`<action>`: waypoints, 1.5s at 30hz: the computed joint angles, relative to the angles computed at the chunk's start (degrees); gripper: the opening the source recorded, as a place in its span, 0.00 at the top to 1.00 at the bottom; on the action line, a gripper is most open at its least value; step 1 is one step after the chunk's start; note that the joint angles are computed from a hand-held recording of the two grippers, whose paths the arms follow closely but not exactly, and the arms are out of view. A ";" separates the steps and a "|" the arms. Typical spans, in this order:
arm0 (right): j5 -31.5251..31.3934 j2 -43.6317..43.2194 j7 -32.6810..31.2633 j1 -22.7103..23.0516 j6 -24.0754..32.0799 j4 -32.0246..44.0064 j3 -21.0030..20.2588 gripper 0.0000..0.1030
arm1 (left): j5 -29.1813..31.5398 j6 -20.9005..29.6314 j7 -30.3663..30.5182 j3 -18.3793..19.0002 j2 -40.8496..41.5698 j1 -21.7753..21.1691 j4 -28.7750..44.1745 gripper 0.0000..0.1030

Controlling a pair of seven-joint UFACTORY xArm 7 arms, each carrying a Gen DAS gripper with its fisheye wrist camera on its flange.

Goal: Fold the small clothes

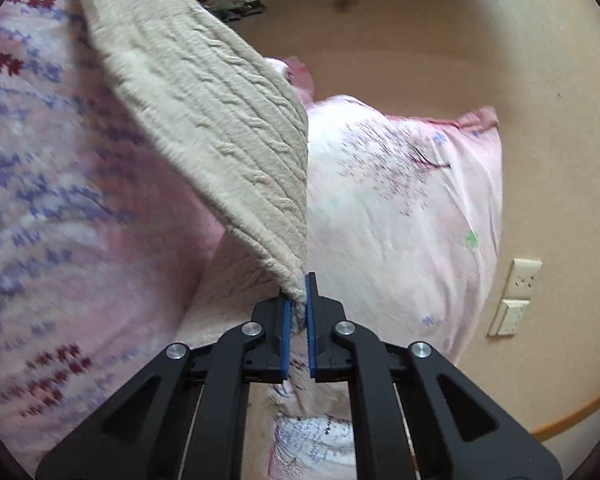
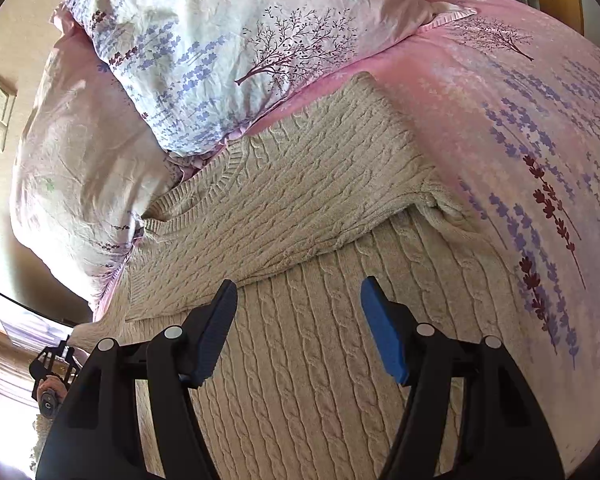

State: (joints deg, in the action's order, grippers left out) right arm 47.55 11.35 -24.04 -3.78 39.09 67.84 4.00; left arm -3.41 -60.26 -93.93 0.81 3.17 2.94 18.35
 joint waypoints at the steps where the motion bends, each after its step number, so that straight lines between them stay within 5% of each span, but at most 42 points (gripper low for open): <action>1: 0.28 -0.09 -0.33 -0.14 0.42 0.09 0.05 0.36 | -0.39 -1.14 0.35 -0.95 0.34 -0.99 1.36 0.94; 7: 2.28 -0.95 -3.44 -0.65 1.60 -0.49 -0.16 0.36 | 0.84 -3.54 2.94 -5.84 7.86 -7.66 13.79 0.94; 16: 2.14 -2.19 -3.86 -1.79 1.94 -2.60 -1.93 0.35 | -2.67 9.50 4.65 -10.80 22.65 -15.74 27.34 0.94; 20: 2.03 -2.51 -3.38 -2.48 1.59 -3.56 -2.63 0.35 | -1.89 8.10 1.31 -11.37 23.78 -14.77 26.52 0.90; 29: 1.86 -2.37 -4.08 -2.97 1.97 -4.17 -2.60 0.35 | -7.80 4.25 -0.18 -8.84 19.11 -13.44 20.12 0.63; 31: 1.67 -2.11 -3.84 -3.03 2.00 -4.12 -2.70 0.35 | -1.30 5.24 -2.35 -8.84 19.19 -11.28 20.31 0.54; 33: 1.63 -1.48 -3.25 -3.22 2.19 -3.72 -2.77 0.35 | 6.07 7.07 -3.96 -9.47 20.02 -9.42 21.73 0.54; 35: 1.66 -1.01 -2.97 -3.38 2.17 -3.42 -2.64 0.35 | 6.05 6.50 -3.76 -10.19 21.35 -10.28 22.99 0.54; 40: 1.70 -1.24 -4.21 -3.52 2.33 -3.35 -2.16 0.35 | 1.32 5.49 -4.63 -10.59 23.63 -11.82 25.36 0.56; 45: 1.38 -2.02 -4.94 -3.62 1.91 -4.05 -2.66 0.35 | -6.59 5.81 -3.65 -8.48 19.34 -11.87 20.05 0.57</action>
